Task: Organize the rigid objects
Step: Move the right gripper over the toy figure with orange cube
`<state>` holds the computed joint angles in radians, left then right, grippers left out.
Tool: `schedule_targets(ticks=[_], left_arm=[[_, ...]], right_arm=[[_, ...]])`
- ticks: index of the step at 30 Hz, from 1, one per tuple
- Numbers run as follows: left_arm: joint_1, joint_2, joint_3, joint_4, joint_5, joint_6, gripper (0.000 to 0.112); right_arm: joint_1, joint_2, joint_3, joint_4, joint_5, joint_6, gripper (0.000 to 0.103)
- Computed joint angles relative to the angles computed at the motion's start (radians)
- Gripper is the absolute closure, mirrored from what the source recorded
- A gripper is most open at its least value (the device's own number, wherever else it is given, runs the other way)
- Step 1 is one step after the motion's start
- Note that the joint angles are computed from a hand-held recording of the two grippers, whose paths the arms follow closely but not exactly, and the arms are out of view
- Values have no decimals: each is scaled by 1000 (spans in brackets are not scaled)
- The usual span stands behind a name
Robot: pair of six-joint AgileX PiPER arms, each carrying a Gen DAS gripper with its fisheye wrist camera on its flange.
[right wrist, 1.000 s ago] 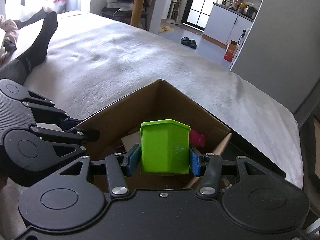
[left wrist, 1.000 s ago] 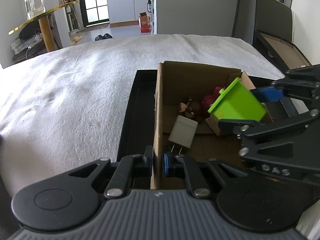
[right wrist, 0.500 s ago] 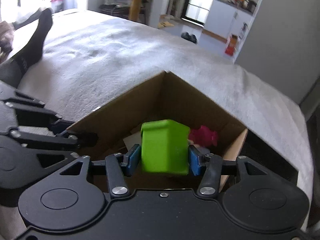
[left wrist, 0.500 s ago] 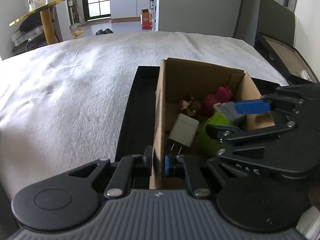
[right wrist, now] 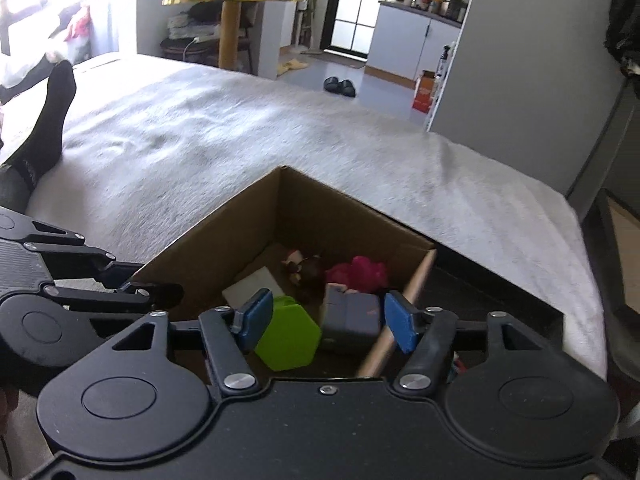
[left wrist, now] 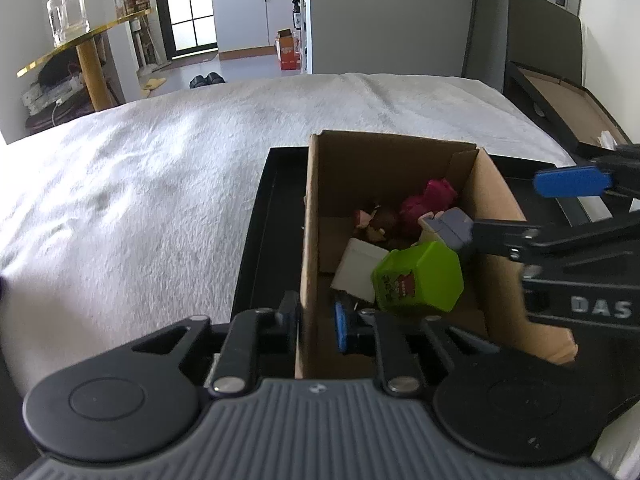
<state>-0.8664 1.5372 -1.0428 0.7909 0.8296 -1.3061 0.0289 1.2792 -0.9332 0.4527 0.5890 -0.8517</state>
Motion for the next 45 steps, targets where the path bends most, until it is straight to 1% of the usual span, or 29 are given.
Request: schedule_targets(ticks=[1,2,4,7,9,11,13,15,18,25,30,36,45], left_arm=[[-1,1,-4,-1,3,-3,83],[-4,3,-8,3,10,-9,79],[-17,11,-18,24,30,-21,66],[-32,27,-38,36,64,-22,57],[-36,32,-44,38,75,-24,53],[-30,29,-50,19,70,-9,49],[-39,31,-55,32,82,-21,44],[-53,42,-66,48,103,-24,42],[-59,53,-74,50,101,-16,42],[-76,81,-92,56,121,-5,41],[-84,99,-109,55,142,9,40],[-87,122,-138,49,165,23,35],[-89,146,-177,55,185,24,31]], right_arm=[[-14,-8,0,5,10,-3,38],[-24,-12,-4,5,20,2,37],[-44,-25,-4,-4,27,21,28],[-77,-48,8,1,7,21,21],[-110,-50,8,17,13,3,20],[-142,-49,9,36,19,-19,20],[-170,-47,11,48,22,-30,17],[-203,-40,5,68,38,-40,16],[-248,-28,0,96,57,-56,15],[-317,-10,15,140,54,-115,11],[-351,17,21,167,60,-148,11],[-369,47,42,183,37,-177,11],[-397,118,45,267,7,-273,12]])
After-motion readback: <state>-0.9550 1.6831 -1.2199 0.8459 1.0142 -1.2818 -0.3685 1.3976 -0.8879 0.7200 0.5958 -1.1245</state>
